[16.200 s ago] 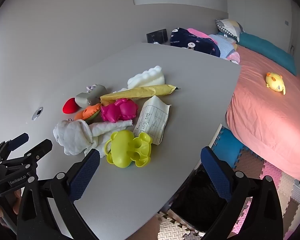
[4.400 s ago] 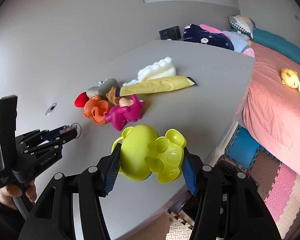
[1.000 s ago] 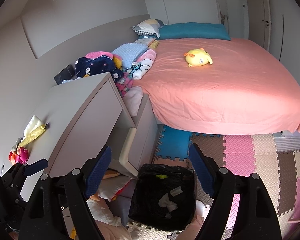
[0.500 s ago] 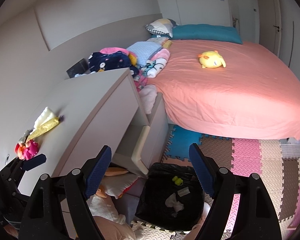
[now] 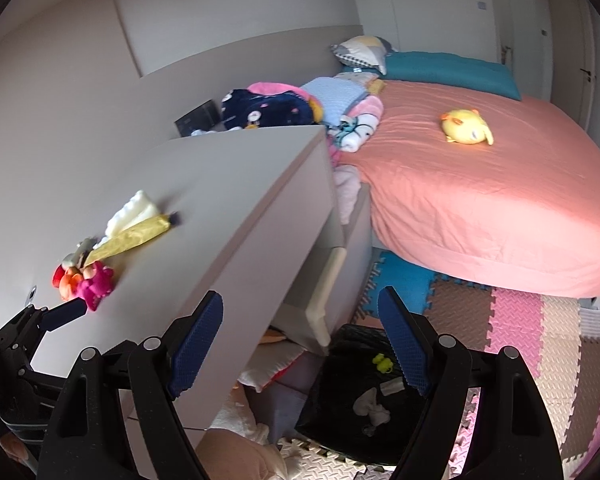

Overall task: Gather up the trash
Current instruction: 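Return both tools to the remaining toys on the table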

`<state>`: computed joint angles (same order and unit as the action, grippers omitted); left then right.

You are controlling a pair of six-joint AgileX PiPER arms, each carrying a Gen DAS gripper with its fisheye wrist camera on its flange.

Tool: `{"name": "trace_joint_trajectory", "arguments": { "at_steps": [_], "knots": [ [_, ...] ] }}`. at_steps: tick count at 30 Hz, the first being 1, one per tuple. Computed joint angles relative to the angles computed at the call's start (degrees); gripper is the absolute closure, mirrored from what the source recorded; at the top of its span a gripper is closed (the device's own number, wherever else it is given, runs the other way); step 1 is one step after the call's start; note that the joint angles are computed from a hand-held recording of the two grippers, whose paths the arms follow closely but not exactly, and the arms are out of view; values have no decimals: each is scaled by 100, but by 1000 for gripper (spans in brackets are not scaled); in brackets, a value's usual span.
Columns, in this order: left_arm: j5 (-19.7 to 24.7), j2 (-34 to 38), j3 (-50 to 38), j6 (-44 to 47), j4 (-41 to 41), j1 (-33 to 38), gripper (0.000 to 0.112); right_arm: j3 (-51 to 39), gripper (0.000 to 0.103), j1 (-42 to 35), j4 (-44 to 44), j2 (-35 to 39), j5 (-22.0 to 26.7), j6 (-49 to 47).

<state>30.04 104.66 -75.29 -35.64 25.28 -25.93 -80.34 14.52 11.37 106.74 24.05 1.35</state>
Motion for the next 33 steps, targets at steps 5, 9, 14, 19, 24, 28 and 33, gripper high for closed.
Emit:
{"name": "trace_joint_trajectory", "arguments": {
  "at_steps": [5,9,14,19,24,28,33],
  "knots": [
    [-139,-296,420,-112,113,337,16,-158,23,319,-182,131,14,167],
    [-250,-518,683,-78,65,677,16,-312,23,563,-256,268,16,237],
    [-239,-718,900,-42,201,1058,16,-574,23,831,-403,462,97,361],
    [-378,-795,1066,295,-97,1581,16,-884,23,1088,-552,710,205,490],
    [-431,-681,1006,548,-264,1894,16,-1256,23,1297,-688,985,361,572],
    [-468,-520,896,821,-514,2153,15,-1483,23,1415,-683,1147,431,538],
    [-587,-263,738,1291,-970,2439,16,-1678,23,1491,-666,1281,514,485]
  ]
}}
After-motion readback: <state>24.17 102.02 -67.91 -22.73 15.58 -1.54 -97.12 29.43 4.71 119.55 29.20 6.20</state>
